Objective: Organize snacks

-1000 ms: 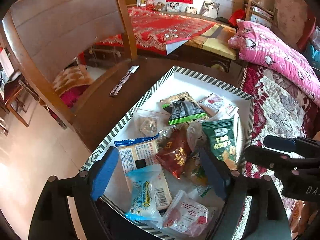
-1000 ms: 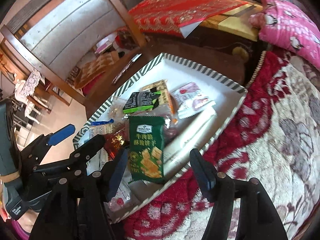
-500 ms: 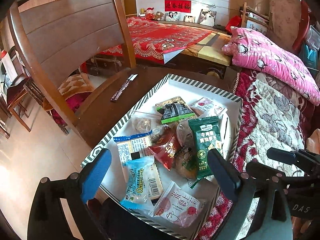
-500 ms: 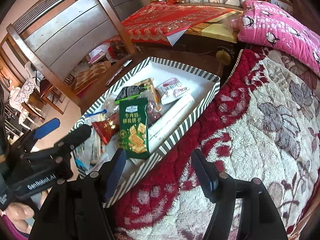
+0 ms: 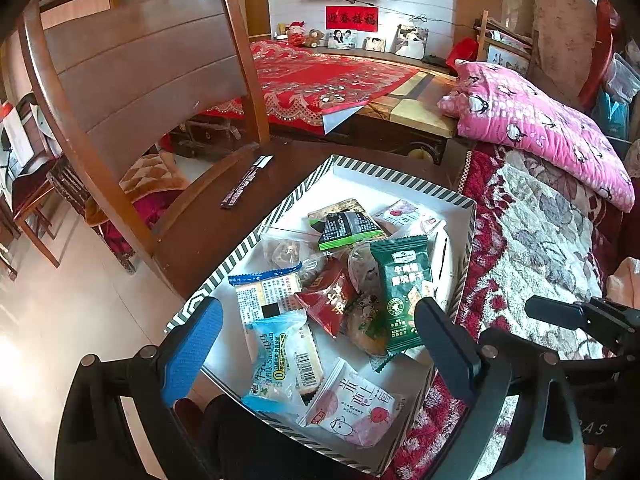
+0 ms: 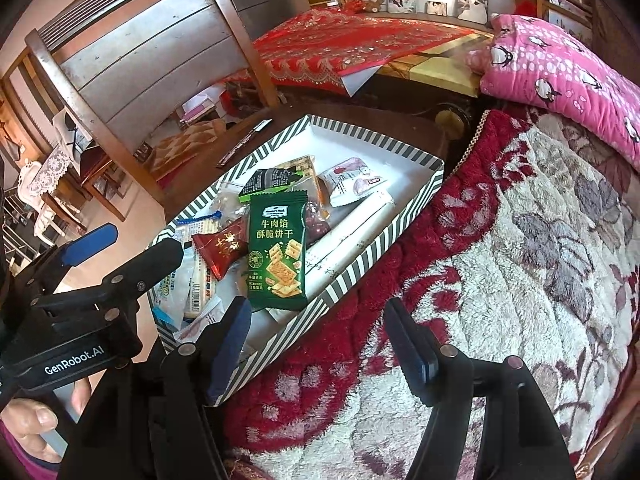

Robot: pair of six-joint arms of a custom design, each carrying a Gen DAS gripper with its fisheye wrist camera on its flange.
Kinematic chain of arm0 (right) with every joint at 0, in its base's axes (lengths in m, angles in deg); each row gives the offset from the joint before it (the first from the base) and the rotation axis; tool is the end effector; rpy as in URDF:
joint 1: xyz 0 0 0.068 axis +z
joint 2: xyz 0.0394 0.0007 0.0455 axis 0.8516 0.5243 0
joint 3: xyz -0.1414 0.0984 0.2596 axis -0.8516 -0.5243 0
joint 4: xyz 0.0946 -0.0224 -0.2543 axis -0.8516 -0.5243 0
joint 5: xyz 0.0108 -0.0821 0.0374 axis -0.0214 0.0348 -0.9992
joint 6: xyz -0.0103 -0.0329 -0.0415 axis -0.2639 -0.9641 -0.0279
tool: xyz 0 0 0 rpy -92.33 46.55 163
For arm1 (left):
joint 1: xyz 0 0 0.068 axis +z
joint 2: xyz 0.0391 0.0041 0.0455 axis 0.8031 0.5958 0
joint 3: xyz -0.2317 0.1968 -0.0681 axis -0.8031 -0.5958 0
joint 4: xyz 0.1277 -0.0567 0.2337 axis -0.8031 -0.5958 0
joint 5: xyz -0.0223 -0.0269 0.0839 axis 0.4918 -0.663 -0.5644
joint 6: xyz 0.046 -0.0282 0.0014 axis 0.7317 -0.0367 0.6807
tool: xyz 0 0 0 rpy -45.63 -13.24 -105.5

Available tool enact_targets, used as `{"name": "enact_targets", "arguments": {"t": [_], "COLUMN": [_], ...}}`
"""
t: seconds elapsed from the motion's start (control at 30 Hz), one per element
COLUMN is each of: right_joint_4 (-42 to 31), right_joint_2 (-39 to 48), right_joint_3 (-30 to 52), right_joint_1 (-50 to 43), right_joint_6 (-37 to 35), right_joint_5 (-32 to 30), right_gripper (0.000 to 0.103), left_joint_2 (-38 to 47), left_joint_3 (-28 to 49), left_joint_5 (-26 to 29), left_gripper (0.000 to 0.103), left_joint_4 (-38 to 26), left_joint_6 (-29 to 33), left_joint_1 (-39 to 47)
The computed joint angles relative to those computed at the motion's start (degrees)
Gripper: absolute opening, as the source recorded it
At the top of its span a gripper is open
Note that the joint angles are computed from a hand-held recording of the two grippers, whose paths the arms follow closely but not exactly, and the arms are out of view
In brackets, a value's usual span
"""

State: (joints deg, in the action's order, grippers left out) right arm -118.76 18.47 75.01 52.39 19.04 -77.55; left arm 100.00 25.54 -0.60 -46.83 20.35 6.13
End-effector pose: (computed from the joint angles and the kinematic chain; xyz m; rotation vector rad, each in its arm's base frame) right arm 0.2479 -0.0077 0.2323 -0.5231 2.4863 0.5315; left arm 0.2215 -0.2101 0.2684 -0.1845 2.4094 0.1264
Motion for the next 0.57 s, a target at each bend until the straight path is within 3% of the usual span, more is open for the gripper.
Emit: {"name": "enact_targets", "arguments": {"t": [0.57], "right_joint_4": [-0.71], "right_joint_2": [-0.23], "right_joint_3": [-0.12], "right_joint_1": [-0.30], "right_joint_6": [-0.75], "right_joint_5": [0.09], "right_gripper": [0.074], "left_joint_2": [-0.42], "left_joint_3": [-0.45], "left_joint_5": [-0.69], "left_gripper": [0.096], "left_joint_4": [-0.16], "left_joint_6": [0.09], "left_joint_1": [-0.68]}}
